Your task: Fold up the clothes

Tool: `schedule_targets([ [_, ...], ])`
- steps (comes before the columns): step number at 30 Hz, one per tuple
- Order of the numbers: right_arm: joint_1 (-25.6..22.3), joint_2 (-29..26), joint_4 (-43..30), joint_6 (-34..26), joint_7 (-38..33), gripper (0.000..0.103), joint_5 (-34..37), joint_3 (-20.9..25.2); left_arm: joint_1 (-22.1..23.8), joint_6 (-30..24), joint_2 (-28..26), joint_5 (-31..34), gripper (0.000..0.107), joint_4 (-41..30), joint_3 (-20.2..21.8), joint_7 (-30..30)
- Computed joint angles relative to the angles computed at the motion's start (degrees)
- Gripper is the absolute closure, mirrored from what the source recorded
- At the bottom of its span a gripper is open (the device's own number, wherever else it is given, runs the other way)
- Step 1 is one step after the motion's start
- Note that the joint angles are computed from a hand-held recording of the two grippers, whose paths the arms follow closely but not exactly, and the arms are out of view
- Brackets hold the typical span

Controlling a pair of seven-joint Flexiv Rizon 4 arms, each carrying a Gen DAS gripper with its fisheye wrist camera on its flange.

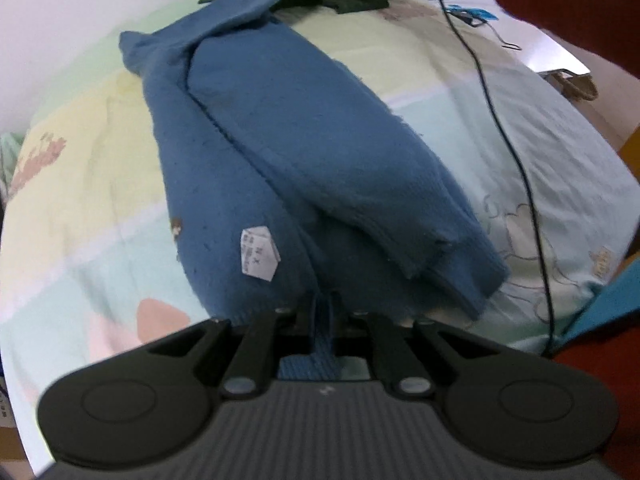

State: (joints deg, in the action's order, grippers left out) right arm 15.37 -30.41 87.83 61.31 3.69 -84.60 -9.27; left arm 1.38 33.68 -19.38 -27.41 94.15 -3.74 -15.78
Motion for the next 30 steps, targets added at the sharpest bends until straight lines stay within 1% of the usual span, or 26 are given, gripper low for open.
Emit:
schedule_targets([
  [2,-0.1,0.0,-0.1,-0.1,0.3,0.097,-0.6,-0.3,-0.3,0.5,0.1,1.0,0.105,0.0,0.1,0.3],
  [4,-1.0,0.2,-0.8,2.1,3.8,0.097,-2.8,-0.7,-0.3,0.8,-0.1,1.5,0.101,-0.1,0.3,0.1],
  [5,-1.5,0.2,-1.2,3.1,5.3,0.096,-3.7,-0.8,0.0,0.2,-0.4,1.2,0.1,-0.4,0.3,-0.1],
  [6,-1.9,-0.3,-2.0,3.8,3.7,0.093,-2.5,-0.4,-0.1,-0.6,-0.6,1.4,0.1,-1.0,0.3,-1.0],
  [7,-2.2,-0.8,-2.7,4.4,1.1,0.091,-0.4,0.0,0.1,-0.9,-0.4,1.1,0.101,-1.1,0.1,-0.6],
  [8,-2.4,-1.5,-2.8,4.9,-5.4,0.083,3.2,1.2,0.2,-1.2,-0.3,0.8,0.101,-1.3,0.0,-0.3],
  [9,-2.4,-2.2,-3.0,4.9,-12.6,0.073,7.7,2.3,0.3,-1.5,-0.2,0.5,0.101,-1.5,-0.1,0.1],
  [10,-2.5,-3.0,-3.3,4.5,-20.0,0.07,12.3,3.8,0.4,-1.9,0.0,0.1,0.1,-1.6,-0.2,0.5],
  [11,-2.6,-3.7,-3.7,3.4,-27.2,0.069,16.5,5.3,0.7,-1.8,0.4,-0.5,0.098,-1.6,-0.4,2.2],
  [13,-0.3,-3.0,-1.9,-0.9,-34.5,0.07,16.9,4.8,1.0,-1.5,0.7,-1.7,0.094,-2.0,-0.6,4.5],
  [16,3.1,0.4,2.9,-1.3,-33.0,0.069,12.7,2.0,0.9,0.2,0.2,-3.5,0.093,-3.2,-1.0,6.0],
  [18,3.9,2.3,5.6,-1.1,-32.0,0.07,9.7,1.7,0.5,2.4,-1.2,-5.2,0.093,-4.3,-1.6,5.6],
  [20,1.1,3.4,6.4,8.3,-29.3,0.071,14.7,4.8,-0.2,4.1,-3.8,-6.2,0.093,-6.1,-2.4,3.0],
  [21,0.5,3.2,6.1,12.1,-29.1,0.071,18.2,5.9,-0.9,5.5,-5.2,-5.9,0.094,-6.8,-2.5,1.2],
  [23,0.6,1.5,4.2,17.6,-27.2,0.067,23.2,6.8,-2.3,6.5,-8.3,-3.6,0.094,-9.1,-2.4,-3.4],
  [24,-0.2,-0.6,2.0,18.9,-29.3,0.067,29.1,9.4,-2.6,6.7,-9.3,-2.7,0.094,-9.6,-2.5,-4.7],
  [26,-2.6,-5.3,-3.3,20.3,-33.4,0.068,39.8,16.5,-2.4,8.4,-9.7,-2.7,0.094,-8.7,-3.3,-4.7],
  [27,-3.4,-7.7,-6.2,19.2,-34.4,0.068,43.8,19.2,-2.3,9.1,-9.9,-2.7,0.095,-8.2,-3.7,-4.6],
  [30,-5.0,-14.7,-15.1,15.2,-34.9,0.07,54.1,26.0,-1.3,7.9,-9.6,-3.7,0.095,-7.8,-4.5,-4.5],
])
